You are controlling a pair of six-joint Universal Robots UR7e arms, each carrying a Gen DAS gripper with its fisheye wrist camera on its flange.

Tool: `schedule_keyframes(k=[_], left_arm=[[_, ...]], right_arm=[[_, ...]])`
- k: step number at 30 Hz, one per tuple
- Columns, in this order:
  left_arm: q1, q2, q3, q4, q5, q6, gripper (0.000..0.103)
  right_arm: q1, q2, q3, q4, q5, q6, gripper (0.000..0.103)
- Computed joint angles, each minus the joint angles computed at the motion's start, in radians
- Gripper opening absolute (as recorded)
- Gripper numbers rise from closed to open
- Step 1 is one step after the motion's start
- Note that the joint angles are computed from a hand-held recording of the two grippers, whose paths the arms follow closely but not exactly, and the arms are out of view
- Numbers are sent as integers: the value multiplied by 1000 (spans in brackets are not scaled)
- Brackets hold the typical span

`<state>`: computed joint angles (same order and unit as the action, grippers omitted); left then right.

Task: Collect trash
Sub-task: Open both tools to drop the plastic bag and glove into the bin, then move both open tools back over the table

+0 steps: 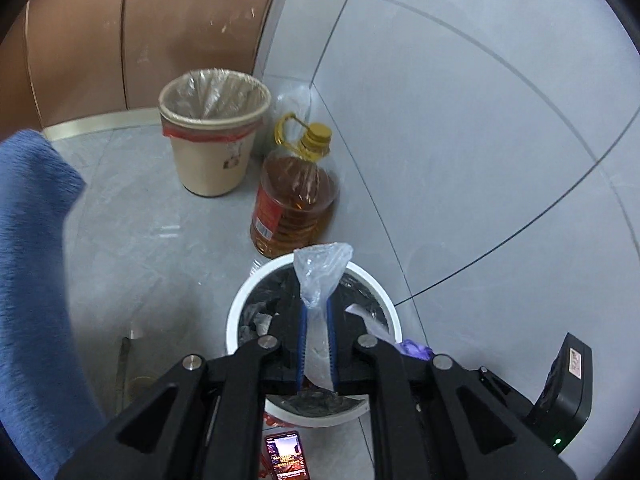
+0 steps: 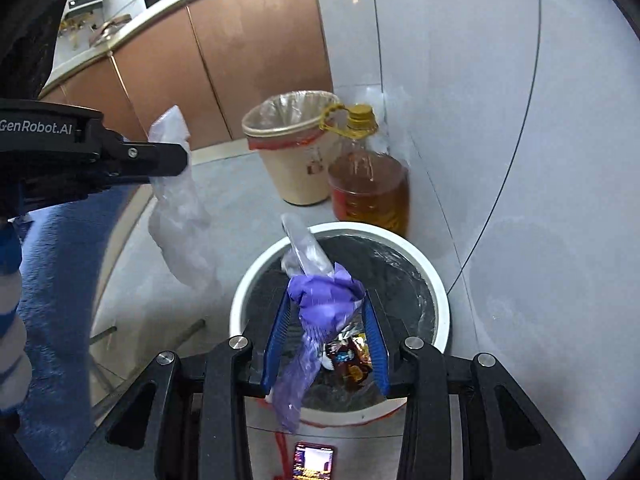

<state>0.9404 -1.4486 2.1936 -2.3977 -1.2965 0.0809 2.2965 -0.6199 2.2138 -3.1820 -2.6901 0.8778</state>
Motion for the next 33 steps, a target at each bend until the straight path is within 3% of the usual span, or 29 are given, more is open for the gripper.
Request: schedule_keyframes(k=[3, 7, 8, 21, 33], left_arm=[[16, 29, -6, 0, -9, 3, 14], [30, 34, -8, -1, -25, 5, 41], [28, 29, -3, -9, -21, 6, 42], [3, -77, 3, 50, -37, 3, 42], [-54, -309, 14, 171, -31, -5, 47]], right_arm=[[-10, 10, -3, 9, -2, 8, 46], [-5, 14, -5, 33, -4, 26, 49], [0, 14, -5, 46, -5, 37, 49], [72, -7, -36, 181, -17, 132, 49], [183, -36, -119, 344, -45, 204, 50]])
